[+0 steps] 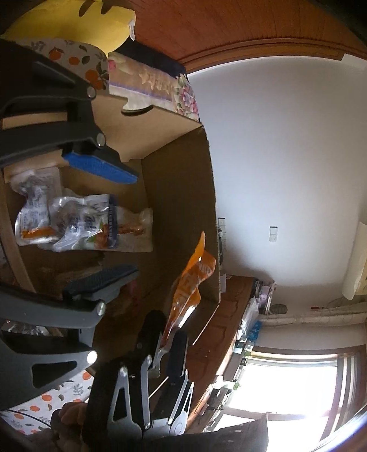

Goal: Organize snacks
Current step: 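Open the left tool dropping the blue-printed pouch while the right tool releases the chicken-feet pouch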

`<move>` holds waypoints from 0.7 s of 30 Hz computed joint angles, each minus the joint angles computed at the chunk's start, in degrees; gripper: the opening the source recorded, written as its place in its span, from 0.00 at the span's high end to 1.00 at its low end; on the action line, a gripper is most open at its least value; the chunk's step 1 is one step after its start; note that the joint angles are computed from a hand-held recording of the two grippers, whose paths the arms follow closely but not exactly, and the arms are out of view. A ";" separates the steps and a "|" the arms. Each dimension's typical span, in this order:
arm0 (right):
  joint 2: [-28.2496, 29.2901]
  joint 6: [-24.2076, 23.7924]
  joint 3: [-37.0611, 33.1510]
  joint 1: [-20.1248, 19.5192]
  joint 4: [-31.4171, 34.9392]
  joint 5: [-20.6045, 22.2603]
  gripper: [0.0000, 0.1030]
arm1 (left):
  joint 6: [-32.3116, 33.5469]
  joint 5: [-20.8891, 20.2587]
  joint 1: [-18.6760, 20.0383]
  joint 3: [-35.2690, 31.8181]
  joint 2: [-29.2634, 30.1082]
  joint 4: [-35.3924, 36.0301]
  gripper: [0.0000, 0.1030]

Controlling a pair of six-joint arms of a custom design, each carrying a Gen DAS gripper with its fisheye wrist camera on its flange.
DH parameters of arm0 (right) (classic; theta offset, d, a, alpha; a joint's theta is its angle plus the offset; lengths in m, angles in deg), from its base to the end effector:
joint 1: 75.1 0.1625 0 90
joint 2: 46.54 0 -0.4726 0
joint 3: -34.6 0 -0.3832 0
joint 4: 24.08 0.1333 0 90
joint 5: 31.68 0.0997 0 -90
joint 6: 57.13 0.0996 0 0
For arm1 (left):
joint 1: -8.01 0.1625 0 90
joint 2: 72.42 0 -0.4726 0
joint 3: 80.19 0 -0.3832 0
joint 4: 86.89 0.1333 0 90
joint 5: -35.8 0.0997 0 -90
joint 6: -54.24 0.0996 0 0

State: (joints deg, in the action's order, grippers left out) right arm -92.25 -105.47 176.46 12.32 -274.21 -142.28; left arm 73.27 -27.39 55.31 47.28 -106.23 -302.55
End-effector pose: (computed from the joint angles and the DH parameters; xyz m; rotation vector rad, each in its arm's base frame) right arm 0.0794 -0.4205 0.1685 0.6111 -2.0759 1.0446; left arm -0.2080 -0.4882 0.0205 1.2117 2.3827 -0.8788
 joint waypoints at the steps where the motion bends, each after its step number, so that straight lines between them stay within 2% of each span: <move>1: 0.13 -0.02 -0.60 -0.01 0.62 -0.16 0.51 | 0.17 0.11 -0.07 0.11 0.20 -0.31 0.39; 11: 2.16 0.50 -3.15 -0.14 3.39 -2.28 0.50 | -0.08 -0.37 0.55 0.59 -0.07 -2.68 0.38; 21: 0.64 3.06 -3.16 -1.45 6.29 -0.81 0.48 | -0.31 -0.55 1.04 0.49 -0.23 -3.29 0.38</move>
State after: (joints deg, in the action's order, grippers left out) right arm -91.61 -102.41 173.31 10.87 -267.92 -143.08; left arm 72.96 -27.93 56.35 47.76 -106.46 -305.84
